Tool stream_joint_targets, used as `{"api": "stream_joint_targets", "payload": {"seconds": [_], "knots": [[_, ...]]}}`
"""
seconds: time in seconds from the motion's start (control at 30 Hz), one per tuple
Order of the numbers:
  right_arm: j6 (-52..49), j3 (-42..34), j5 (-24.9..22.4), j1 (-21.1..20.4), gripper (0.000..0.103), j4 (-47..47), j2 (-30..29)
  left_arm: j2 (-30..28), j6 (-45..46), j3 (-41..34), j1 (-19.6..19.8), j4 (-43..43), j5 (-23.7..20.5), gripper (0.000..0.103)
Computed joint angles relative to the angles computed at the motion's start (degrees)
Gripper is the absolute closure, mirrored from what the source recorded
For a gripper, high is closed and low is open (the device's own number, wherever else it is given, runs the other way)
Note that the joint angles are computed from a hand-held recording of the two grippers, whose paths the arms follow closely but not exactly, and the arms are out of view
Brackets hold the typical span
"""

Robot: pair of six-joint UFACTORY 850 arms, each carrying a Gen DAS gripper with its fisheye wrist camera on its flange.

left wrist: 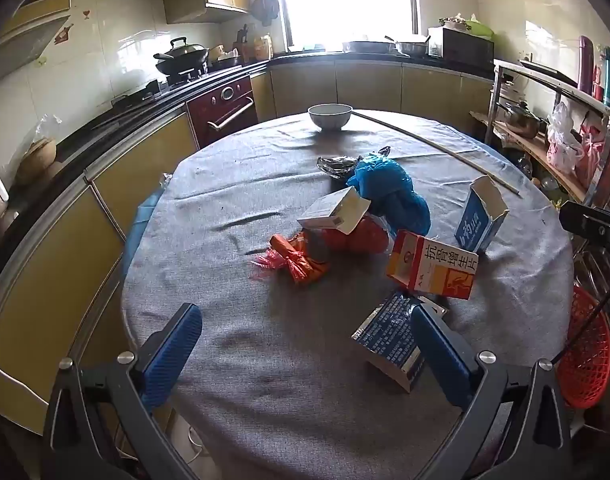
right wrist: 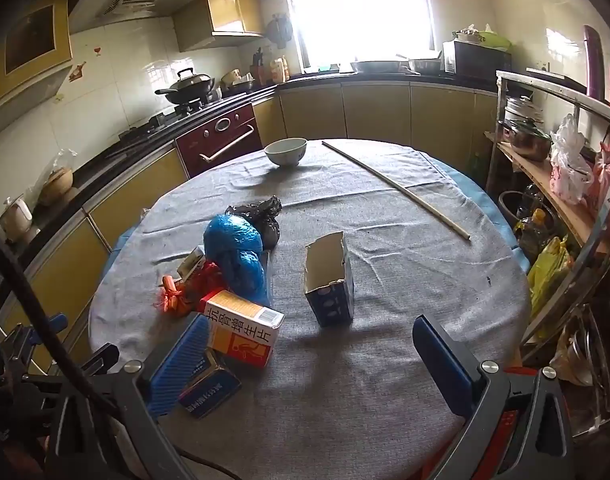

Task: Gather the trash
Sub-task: 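Move the right tool to the torn cardboard box while the left tool approaches the blue-and-white carton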

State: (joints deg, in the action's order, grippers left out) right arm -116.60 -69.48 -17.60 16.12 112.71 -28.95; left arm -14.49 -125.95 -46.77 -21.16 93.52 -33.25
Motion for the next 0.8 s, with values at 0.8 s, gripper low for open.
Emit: {"api": "stream_joint_targets", "payload": {"seconds": [0.8], "knots": [[-4.3,0.9,-1.9,0.2,0.0,3.9,0.2,-0.1,1.1,-0.4,0.1,-1.3,0.7,0.0]]}}
